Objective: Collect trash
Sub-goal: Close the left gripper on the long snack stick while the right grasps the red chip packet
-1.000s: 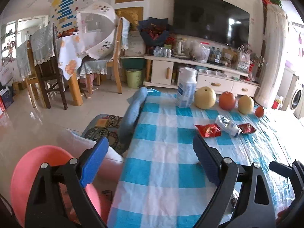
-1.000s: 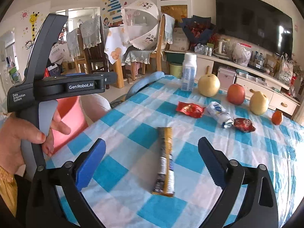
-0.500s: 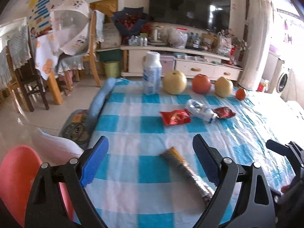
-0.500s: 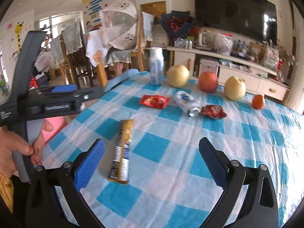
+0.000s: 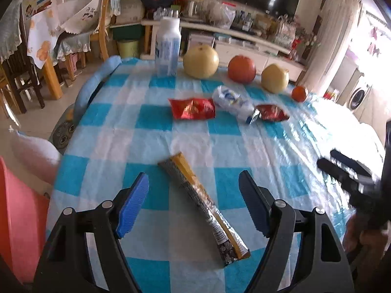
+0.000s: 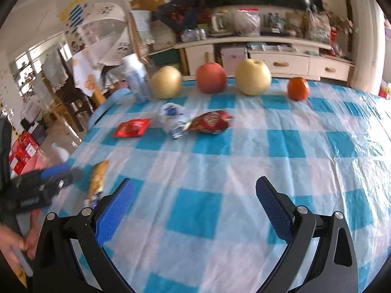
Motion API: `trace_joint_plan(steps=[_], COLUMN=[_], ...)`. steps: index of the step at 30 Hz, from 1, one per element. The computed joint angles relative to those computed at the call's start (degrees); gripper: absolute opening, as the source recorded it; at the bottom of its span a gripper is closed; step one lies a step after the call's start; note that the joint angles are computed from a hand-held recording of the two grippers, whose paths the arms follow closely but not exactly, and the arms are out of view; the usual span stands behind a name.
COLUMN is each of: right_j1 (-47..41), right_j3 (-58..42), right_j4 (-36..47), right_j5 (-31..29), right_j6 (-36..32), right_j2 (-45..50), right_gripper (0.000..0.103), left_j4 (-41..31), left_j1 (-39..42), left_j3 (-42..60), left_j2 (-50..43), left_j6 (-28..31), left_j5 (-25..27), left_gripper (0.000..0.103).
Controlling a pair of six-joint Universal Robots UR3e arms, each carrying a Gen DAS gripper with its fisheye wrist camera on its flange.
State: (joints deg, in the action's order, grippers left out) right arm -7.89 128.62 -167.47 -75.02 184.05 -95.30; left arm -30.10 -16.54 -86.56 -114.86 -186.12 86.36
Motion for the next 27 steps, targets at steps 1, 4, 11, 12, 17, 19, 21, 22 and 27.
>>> trace_joint_plan(steps=[1, 4, 11, 12, 17, 19, 21, 22, 27], right_j1=[-1.12, -4.20, -5.01, -4.96, -4.66, -4.38, -4.18, -3.89, -3.20], right_j3=[-0.89, -3.02, -11.02, -11.96, -17.93, -20.88, -23.16, -24.22, -27.52], right_j4=[0.50, 1.04, -0.33, -0.37, 0.19, 1.07, 2.50, 2.96, 5.30], right_j5=[0.75, 4.67, 6.44, 6.61, 7.10, 7.45, 8.48, 8.58, 8.63], right_j6=[0.13, 0.08, -1.70, -1.72, -2.91, -3.27, -3.92, -4.25, -4.77], right_j2=[1.10, 4.20, 12.98, 13.87, 19.45, 22.07, 24.16, 25.11, 27.76], right_gripper=[0.098, 0.098, 0.098, 0.098, 0.097, 0.089, 0.082, 0.081, 0.081], left_j4=[-0.58, -2.37, -5.46, -5.81, -6.44, -7.91, -7.56, -7.70, -7.55], left_j1=[-0.50, -1.47, -3.51, -3.74, -4.92, -4.66, -5.04, -5.04, -5.37], left_j3=[0.53, 2.02, 6.12, 6.69, 8.99, 10.14, 10.56, 10.82, 11.76], left_j2=[-0.45, -1.75, -5.28, -5.75, -7.75, -8.64, -9.12, -9.24, -9.96], left_j6=[-0.14, -0.52, -0.59, -0.64, -0.10, -0.17, 0.31, 0.42, 0.75], left_j5=[0.68, 1.57, 4.61, 4.86, 6.34, 5.10, 5.34, 4.77, 3.78], left_gripper=[0.070, 0.064, 0.054, 0.053, 0.043, 0.032, 0.028, 0.027, 0.019])
